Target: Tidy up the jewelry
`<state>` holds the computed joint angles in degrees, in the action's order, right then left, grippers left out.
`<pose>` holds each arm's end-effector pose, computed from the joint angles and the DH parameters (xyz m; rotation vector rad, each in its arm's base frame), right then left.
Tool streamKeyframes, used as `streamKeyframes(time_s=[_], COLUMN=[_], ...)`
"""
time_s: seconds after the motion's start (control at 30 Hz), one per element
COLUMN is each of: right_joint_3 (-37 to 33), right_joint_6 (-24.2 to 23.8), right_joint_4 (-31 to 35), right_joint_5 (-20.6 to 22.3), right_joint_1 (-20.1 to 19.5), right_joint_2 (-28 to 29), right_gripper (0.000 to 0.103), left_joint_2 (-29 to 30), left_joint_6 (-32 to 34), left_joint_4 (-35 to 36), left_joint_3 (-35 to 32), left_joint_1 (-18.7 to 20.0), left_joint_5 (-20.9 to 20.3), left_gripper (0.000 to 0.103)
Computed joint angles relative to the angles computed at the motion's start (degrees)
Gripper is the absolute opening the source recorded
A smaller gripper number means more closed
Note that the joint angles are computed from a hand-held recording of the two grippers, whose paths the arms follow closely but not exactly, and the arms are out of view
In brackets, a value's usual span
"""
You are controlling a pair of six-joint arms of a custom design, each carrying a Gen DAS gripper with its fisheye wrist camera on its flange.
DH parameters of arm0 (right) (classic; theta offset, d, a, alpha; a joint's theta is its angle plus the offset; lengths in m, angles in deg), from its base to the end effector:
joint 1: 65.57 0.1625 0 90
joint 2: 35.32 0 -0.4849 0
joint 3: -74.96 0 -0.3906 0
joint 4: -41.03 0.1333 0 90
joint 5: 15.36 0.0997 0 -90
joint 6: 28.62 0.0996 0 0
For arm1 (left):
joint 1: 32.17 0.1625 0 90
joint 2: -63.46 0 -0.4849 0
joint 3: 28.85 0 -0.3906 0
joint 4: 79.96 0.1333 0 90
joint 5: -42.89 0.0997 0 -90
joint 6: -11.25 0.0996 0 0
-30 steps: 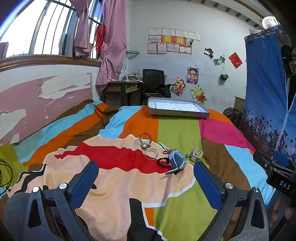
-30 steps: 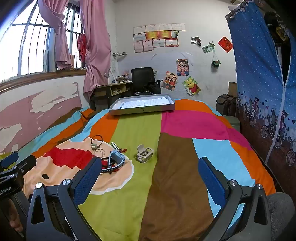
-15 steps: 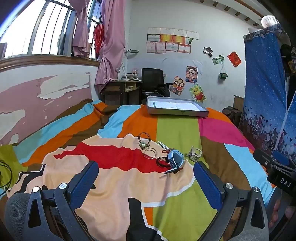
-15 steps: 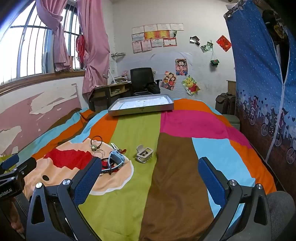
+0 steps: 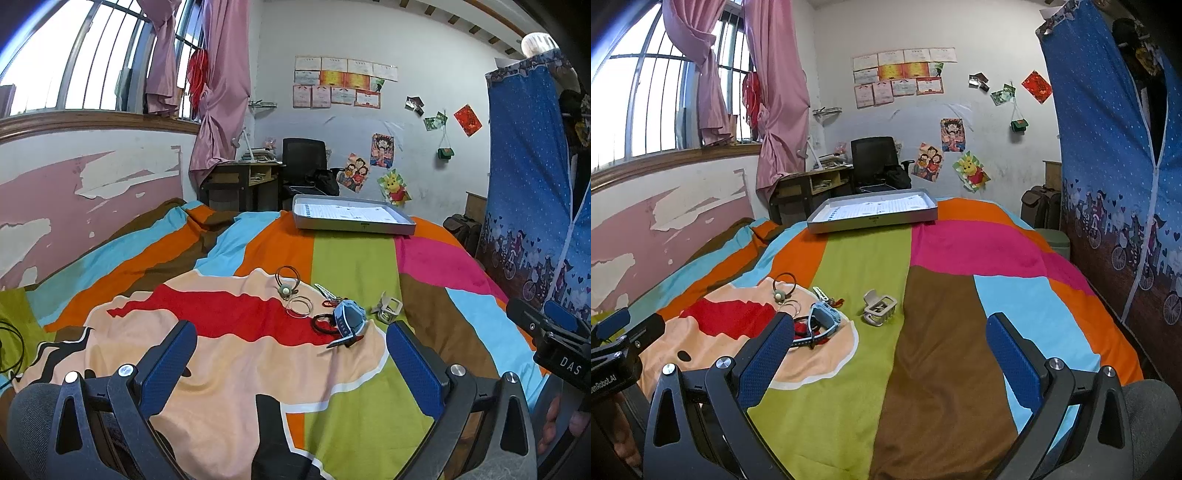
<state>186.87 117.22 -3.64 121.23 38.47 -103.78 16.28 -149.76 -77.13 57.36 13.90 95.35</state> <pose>0.1882 -0.5015 0.2467 0.0112 -1.7864 1.5218 -0.2941 -0.5849 0.1452 0.9465 2.2486 -1.2290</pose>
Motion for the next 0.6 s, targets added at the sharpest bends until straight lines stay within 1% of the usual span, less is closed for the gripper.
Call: streamKeyframes(time_s=[0.23,0.27,0.6], right_joint_3=[0.1,0.1,0.1], right_joint_6=[0.0,0.0,0.0], right_joint_4=[-0.1,-0.2,-0.2], right_joint_5=[0.0,0.0,0.0], right_joint_1=[0.1,0.0,0.0], right_joint_2=[0.0,0.0,0.0], right_gripper=[0.102,0.102,0.102], left_joint_2=[0.4,-0.1,-0.3], left_joint_6=[0.2,-0.1,0.1], left_joint_4=[-1.2,0.7,0.2], left_joint_3=[0.9,-0.6,0.1], left_joint_1=[-0.1,0.0,0.1], left_joint_5=[-0.1,0.0,0.1], left_gripper=[0.103,0.103,0.103])
